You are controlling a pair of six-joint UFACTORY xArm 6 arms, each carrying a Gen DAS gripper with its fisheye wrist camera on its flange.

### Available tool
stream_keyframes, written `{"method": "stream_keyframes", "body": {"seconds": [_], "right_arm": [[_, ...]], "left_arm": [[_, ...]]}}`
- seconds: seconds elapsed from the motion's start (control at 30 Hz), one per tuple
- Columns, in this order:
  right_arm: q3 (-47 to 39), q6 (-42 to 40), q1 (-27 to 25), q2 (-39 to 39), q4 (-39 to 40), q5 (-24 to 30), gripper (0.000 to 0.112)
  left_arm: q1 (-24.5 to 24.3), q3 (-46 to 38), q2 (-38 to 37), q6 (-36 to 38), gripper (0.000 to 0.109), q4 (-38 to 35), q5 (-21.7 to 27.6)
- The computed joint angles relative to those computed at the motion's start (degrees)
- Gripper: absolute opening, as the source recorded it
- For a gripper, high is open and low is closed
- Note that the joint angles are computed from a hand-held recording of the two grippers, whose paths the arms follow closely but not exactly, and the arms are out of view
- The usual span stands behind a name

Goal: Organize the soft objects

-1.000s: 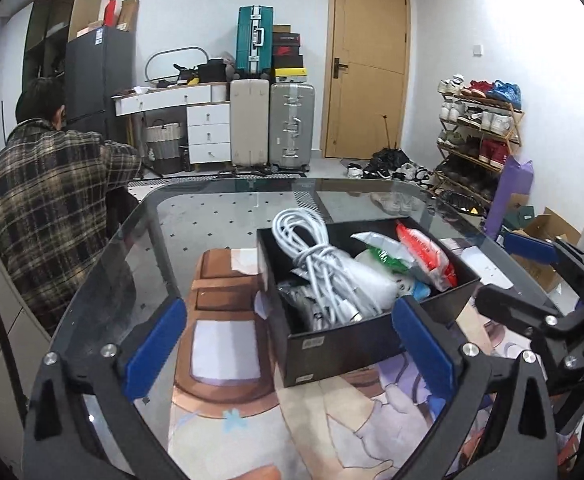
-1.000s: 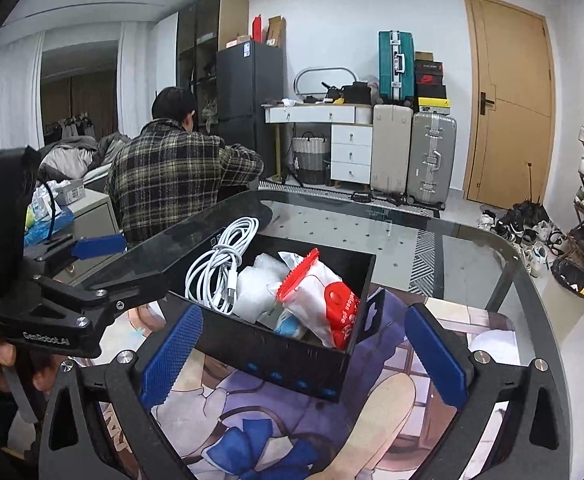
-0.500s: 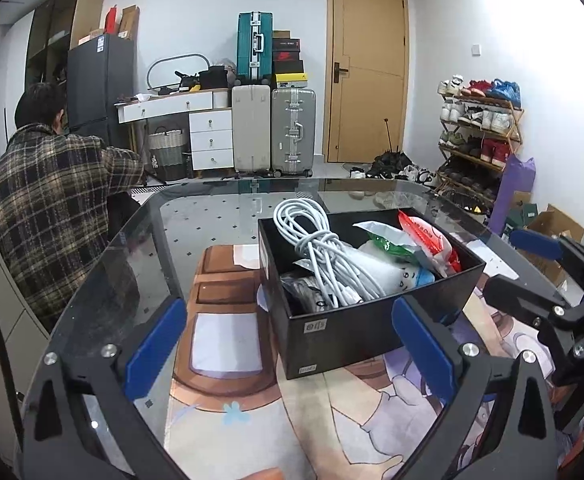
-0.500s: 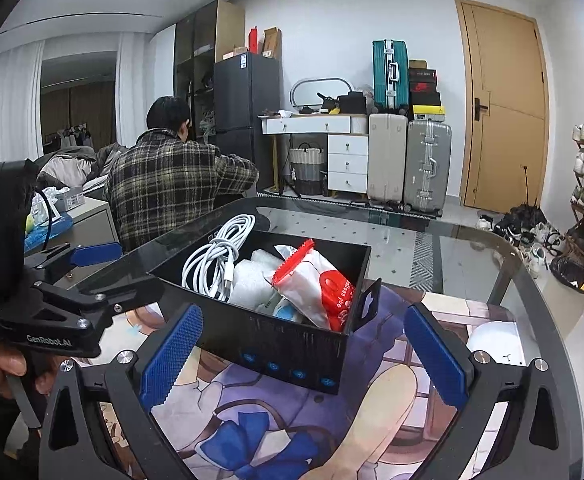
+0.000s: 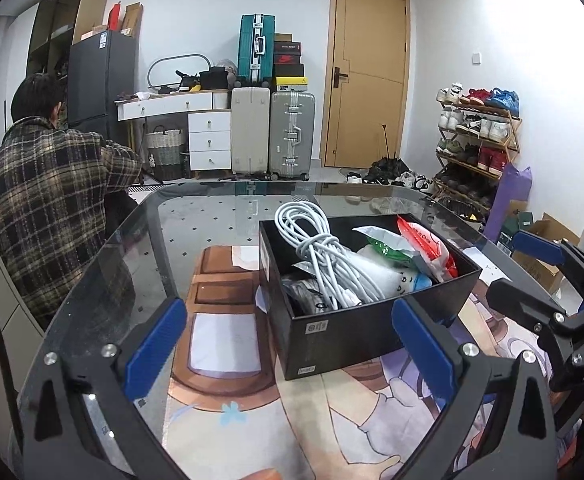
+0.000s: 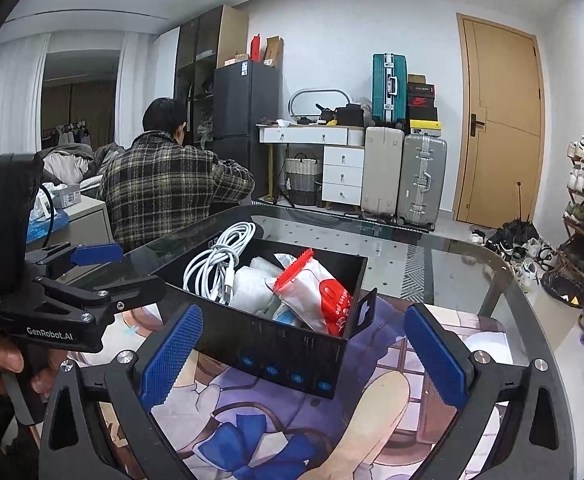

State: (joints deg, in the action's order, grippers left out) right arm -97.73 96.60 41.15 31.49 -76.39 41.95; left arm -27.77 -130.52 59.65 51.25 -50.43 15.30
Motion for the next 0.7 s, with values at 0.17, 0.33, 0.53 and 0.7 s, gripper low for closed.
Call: {"method": "stream_keyframes", "body": {"seconds": [0.17, 0.33, 0.53, 0.7], "right_arm": [[0.02, 0.27, -0.17, -0.05, -0.18, -0.08, 0.102], [-0.06, 0.18, -0.21, 0.05, -0.07, -0.13, 0.102], [0.43, 1.28, -0.48, -0.12, -0.87, -0.51, 0.102], [1.11, 3.38, -0.35, -0.35, -2.29, -0.34, 0.102]], "left_arm": [[0.0, 0.98, -0.92, 2.28, 0.103, -2.25, -0.62], [0.33, 0.41, -0.95, 2.08, 0.103, -2.21, 0.53], [0.52, -2.71, 0.7, -0.67, 0.103, 0.02, 1.87], [0.55, -6.58, 3.17, -4.41, 0.103, 3.57, 2.94]]}}
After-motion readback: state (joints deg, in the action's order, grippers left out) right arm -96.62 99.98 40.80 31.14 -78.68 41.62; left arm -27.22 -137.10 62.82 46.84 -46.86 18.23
